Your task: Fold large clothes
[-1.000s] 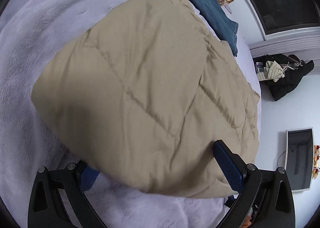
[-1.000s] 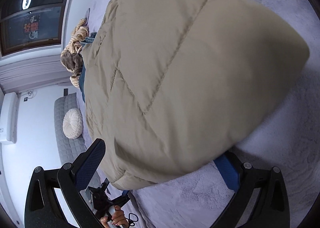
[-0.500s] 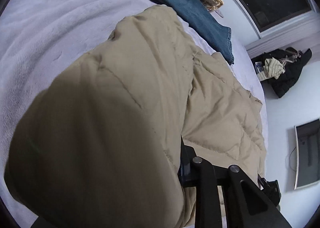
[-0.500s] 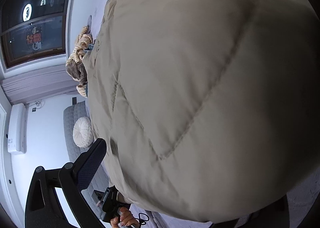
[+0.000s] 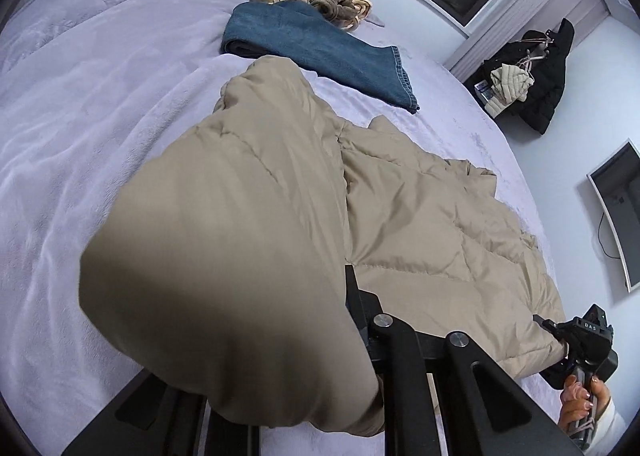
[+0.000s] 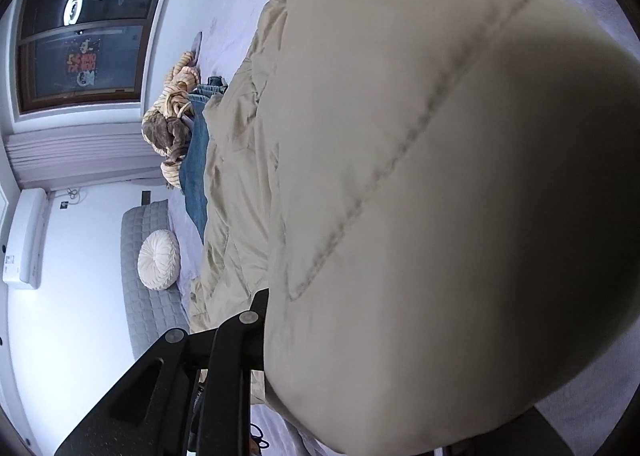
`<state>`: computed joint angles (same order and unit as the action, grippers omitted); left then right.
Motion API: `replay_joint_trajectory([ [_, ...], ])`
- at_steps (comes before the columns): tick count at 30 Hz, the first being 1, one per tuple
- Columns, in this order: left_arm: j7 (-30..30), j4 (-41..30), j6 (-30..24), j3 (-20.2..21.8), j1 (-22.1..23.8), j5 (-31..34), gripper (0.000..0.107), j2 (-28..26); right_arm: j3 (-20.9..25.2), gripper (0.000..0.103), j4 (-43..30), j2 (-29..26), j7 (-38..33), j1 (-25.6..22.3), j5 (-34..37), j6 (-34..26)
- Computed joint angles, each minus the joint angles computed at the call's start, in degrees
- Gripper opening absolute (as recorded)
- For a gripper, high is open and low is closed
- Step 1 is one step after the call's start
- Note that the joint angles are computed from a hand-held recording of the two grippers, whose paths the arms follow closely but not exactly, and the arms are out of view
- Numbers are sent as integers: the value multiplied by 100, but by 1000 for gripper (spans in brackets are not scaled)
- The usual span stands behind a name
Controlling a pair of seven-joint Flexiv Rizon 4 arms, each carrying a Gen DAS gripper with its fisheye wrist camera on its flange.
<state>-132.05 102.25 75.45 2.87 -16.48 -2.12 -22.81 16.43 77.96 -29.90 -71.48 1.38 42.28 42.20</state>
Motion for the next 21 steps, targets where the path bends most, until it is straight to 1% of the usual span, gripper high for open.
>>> replay_joint_trajectory([
  [2, -142, 266, 28, 44, -96, 51, 19, 231, 21, 23, 237, 247, -27, -48, -33, -134],
  [3, -253, 534, 80, 82, -177, 131, 19, 425, 26, 23, 379, 388, -70, -77, -21, -205],
  [6, -736, 858, -228, 210, -470, 588, 19, 783, -6, 23, 797, 776, -217, -160, 101, -476],
  [9, -1129, 1191, -567, 35, -557, 844, 19, 1148, -117, 23, 1326, 1244, -340, -251, 305, -788],
  [12, -1486, 1534, -918, -213, -612, 1011, 19, 1547, -274, 23, 1844, 1743, -452, -340, 620, -1067],
  [14, -1690, 1719, -1137, -400, -617, 1067, 19, 1747, -404, 23, 2108, 2019, -504, -345, 703, -1285],
  [17, -1938, 1950, -1324, -655, -593, 1042, 20, 1880, -652, 24, 2344, 2226, -564, -306, 759, -1561],
  [18, -2090, 1948, -1497, -702, -593, 1134, 24, 1904, -726, 25, 2383, 2244, -536, -264, 756, -1601],
  [19, -2261, 1893, -1749, -740, -592, 1277, 35, 1922, -785, 28, 2384, 2238, -507, -218, 747, -1630],
  [20, -2389, 1792, -2167, -780, -590, 1391, 57, 1956, -830, 29, 2365, 2235, -482, -175, 695, -1671],
  [21, -2475, 1708, -2580, -811, -580, 1498, 64, 2008, -870, 35, 2311, 2231, -485, -140, 606, -1757],
])
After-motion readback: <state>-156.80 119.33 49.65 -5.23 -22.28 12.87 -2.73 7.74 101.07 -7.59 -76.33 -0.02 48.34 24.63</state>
